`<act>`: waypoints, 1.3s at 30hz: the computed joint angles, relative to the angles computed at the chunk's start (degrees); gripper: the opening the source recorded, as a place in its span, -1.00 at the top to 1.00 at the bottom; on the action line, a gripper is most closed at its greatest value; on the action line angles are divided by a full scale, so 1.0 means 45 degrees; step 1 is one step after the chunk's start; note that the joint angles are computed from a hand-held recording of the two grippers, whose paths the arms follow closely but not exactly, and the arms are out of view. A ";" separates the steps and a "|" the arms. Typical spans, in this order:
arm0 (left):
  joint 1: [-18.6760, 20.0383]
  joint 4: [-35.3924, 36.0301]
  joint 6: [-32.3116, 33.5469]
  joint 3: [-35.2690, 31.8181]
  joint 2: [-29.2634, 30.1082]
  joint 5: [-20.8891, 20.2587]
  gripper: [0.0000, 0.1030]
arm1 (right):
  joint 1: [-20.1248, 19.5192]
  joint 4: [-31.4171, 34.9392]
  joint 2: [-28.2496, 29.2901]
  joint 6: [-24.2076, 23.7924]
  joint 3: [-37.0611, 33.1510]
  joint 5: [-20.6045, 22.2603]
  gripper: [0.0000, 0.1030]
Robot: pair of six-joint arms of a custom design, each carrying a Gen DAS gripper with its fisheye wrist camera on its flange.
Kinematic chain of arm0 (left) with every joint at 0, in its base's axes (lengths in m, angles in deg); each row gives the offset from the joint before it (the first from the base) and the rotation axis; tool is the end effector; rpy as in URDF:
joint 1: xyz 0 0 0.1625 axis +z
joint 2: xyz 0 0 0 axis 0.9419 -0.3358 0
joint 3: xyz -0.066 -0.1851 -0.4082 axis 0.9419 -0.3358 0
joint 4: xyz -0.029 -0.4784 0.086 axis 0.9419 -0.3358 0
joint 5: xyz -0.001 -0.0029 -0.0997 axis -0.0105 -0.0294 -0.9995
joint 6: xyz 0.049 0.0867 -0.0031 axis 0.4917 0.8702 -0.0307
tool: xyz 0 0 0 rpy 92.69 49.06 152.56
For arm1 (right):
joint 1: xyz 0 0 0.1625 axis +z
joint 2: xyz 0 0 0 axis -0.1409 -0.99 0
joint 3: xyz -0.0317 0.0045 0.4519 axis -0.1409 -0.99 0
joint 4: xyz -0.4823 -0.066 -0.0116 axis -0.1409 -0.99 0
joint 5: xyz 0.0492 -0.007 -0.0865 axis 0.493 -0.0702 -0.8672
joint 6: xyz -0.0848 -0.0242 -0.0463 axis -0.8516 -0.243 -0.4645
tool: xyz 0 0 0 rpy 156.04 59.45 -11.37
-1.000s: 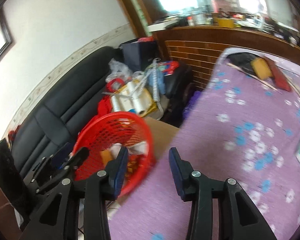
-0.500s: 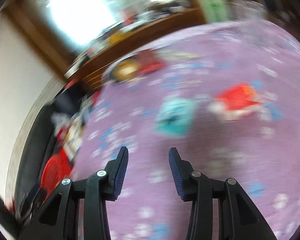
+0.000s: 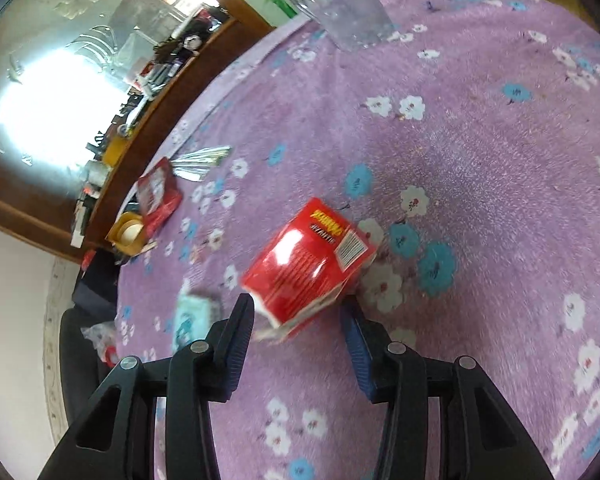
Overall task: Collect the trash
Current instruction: 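Grasp the red snack box with the right tool while the left tool grasps the teal packet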
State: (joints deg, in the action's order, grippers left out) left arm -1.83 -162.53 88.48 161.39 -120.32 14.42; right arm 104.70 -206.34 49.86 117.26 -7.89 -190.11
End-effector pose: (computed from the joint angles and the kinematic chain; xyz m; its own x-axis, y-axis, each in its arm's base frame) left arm -0.1267 -0.7990 0.2793 -0.5210 0.5924 -0.6146 0.8299 0.5199 -0.2024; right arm 0.1773 -0.8224 0.1168 -0.8189 0.5737 -0.0168 0.3608 0.4918 -0.7924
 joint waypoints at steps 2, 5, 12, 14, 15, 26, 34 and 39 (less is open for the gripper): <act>-0.0075 0.0238 -0.0156 -0.0207 0.0214 0.0018 -0.30 | -0.0060 0.0030 0.0140 -0.0295 -0.0126 0.0076 0.44; -0.0212 0.0662 -0.0372 -0.0657 0.0680 0.0160 -0.31 | -0.0088 -0.0464 0.0218 -0.1134 -0.0048 0.0224 0.86; -0.0645 0.0893 -0.0520 -0.2117 0.2508 0.1185 -0.43 | 0.0251 -0.2969 0.0006 -0.3381 0.0593 0.0074 0.92; -0.0668 0.1218 -0.0569 -0.2754 0.3108 0.1510 -0.43 | 0.0305 -0.3417 -0.0070 -0.3574 0.0736 -0.0091 0.92; -0.0673 0.1367 -0.0620 -0.3097 0.3425 0.1753 -0.43 | 0.0321 -0.3594 -0.0121 -0.3614 0.0826 -0.0198 0.92; -0.0438 0.3254 -0.1336 -0.5589 0.5371 0.2444 -0.26 | 0.0321 -0.4053 -0.0405 -0.3457 0.1180 0.0028 0.92; -0.0270 0.3178 -0.1595 -0.5373 0.5153 0.1821 0.20 | 0.0405 -0.4009 -0.0331 -0.3788 0.1091 -0.0035 0.92; -0.0079 0.2425 -0.1458 -0.4271 0.4265 0.1297 0.28 | 0.0493 -0.3834 -0.0212 -0.4150 0.0912 -0.0105 0.92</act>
State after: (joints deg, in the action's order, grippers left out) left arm -2.19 -151.62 81.92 142.17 -101.13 20.25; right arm 106.91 -223.59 48.90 98.59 -3.79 -190.58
